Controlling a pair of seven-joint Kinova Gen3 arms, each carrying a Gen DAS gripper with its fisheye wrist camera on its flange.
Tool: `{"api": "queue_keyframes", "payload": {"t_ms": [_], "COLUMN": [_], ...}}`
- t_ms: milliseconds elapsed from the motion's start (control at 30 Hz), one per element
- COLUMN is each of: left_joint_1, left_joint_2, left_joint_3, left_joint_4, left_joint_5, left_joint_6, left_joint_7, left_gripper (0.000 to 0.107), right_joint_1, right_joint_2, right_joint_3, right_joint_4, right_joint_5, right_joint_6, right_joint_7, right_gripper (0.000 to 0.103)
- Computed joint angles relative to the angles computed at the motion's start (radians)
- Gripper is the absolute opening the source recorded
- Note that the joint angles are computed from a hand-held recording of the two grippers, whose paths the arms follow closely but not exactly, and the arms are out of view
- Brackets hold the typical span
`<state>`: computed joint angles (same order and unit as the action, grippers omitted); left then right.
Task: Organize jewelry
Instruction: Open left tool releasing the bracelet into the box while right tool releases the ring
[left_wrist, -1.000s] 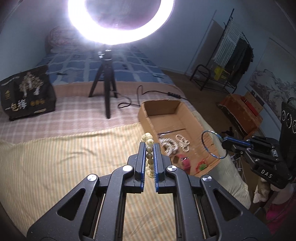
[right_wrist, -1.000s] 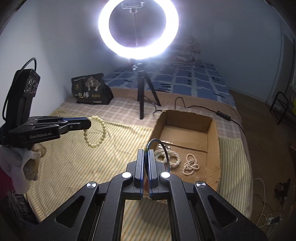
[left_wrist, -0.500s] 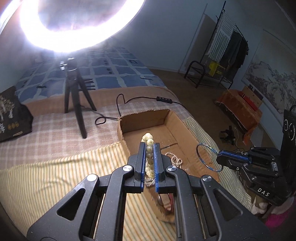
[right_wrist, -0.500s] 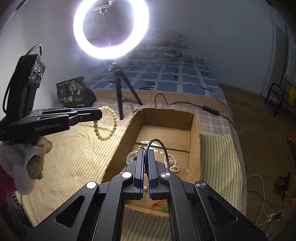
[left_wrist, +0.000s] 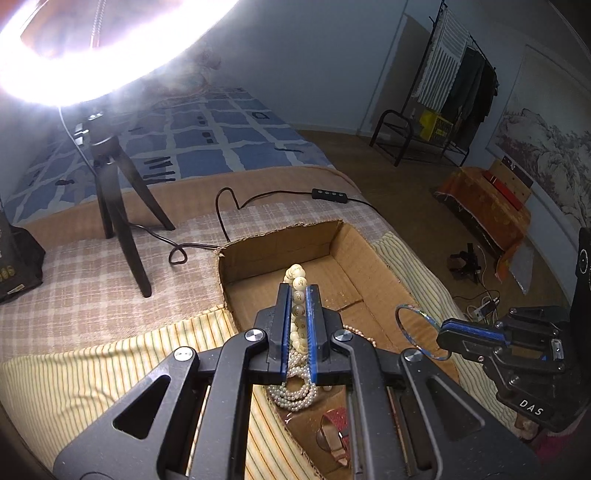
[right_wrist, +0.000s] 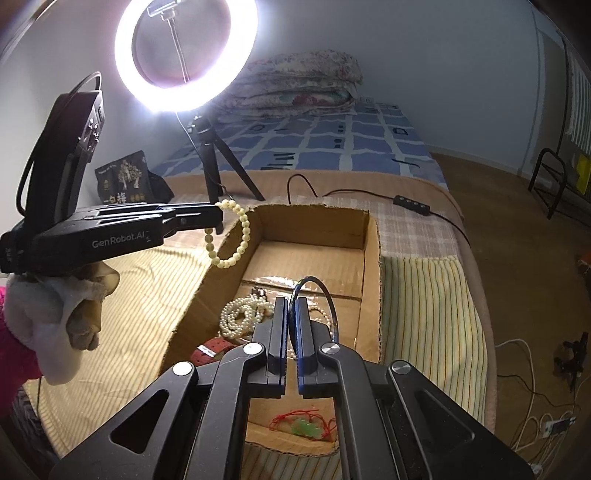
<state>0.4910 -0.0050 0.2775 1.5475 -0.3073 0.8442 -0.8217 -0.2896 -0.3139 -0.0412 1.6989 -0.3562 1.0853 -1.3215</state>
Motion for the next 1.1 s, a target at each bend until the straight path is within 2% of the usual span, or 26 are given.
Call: {"api": "queue_keyframes", "payload": {"t_ms": [400,467,500,533,567,600,667,767,833,933,1000,1100], "left_joint_1": [0.009,0.013,0.015,0.018,0.020,0.023,0.030,0.034,0.036,0.041,0.042,0.042], "left_joint_2": [0.005,0.005,0.006,0.007,0.007,0.004,-0.005,-0.005,-0.004,-0.010,-0.019,-0.026], "left_joint_3": [-0.001,0.003,0.005,0.007,0.008,0.009,0.017,0.024,0.025,0.030,0.034,0.043], "left_joint_4": [-0.011,-0.015,-0.018,-0.021,-0.023,-0.021,-0.009,-0.017,-0.025,-0.033,-0.029,-0.038], "left_joint_5": [-0.041,-0.060,-0.068,-0.075,-0.083,-0.094,-0.138,-0.160,-0.161,-0.171,-0.181,-0.176], "left_joint_6": [0.017,0.027,0.033,0.039,0.042,0.041,0.031,0.046,0.059,0.079,0.080,0.103], "left_joint_7": [0.019,0.028,0.032,0.036,0.041,0.051,0.097,0.116,0.118,0.135,0.148,0.143], "left_gripper": [0.005,0.006,0.007,0.010,0.025,0.045,0.058,0.058,0.059,0.073,0.074,0.074], "right_joint_1": [0.000,0.000,0.001,0.003,0.004,0.004,0.000,0.003,0.005,0.003,0.009,0.012], "right_joint_2": [0.000,0.000,0.000,-0.003,-0.008,-0.015,-0.018,-0.022,-0.025,-0.030,-0.037,-0.054], "right_joint_3": [-0.005,-0.007,-0.010,-0.015,-0.017,-0.020,-0.017,-0.020,-0.024,-0.024,-0.038,-0.062], "right_joint_4": [0.014,0.014,0.013,0.015,0.020,0.025,0.023,0.022,0.021,0.020,0.015,0.012], "right_joint_5": [0.002,0.006,0.010,0.016,0.021,0.025,0.027,0.040,0.050,0.056,0.073,0.103], "right_joint_6": [-0.022,-0.019,-0.018,-0.021,-0.028,-0.036,-0.035,-0.037,-0.036,-0.027,-0.019,-0.018], "right_joint_7": [-0.002,-0.008,-0.014,-0.022,-0.026,-0.029,-0.032,-0.045,-0.056,-0.066,-0.087,-0.116], "right_gripper": [0.002,0.007,0.019,0.037,0.043,0.046,0.046,0.048,0.053,0.059,0.069,0.071]}}
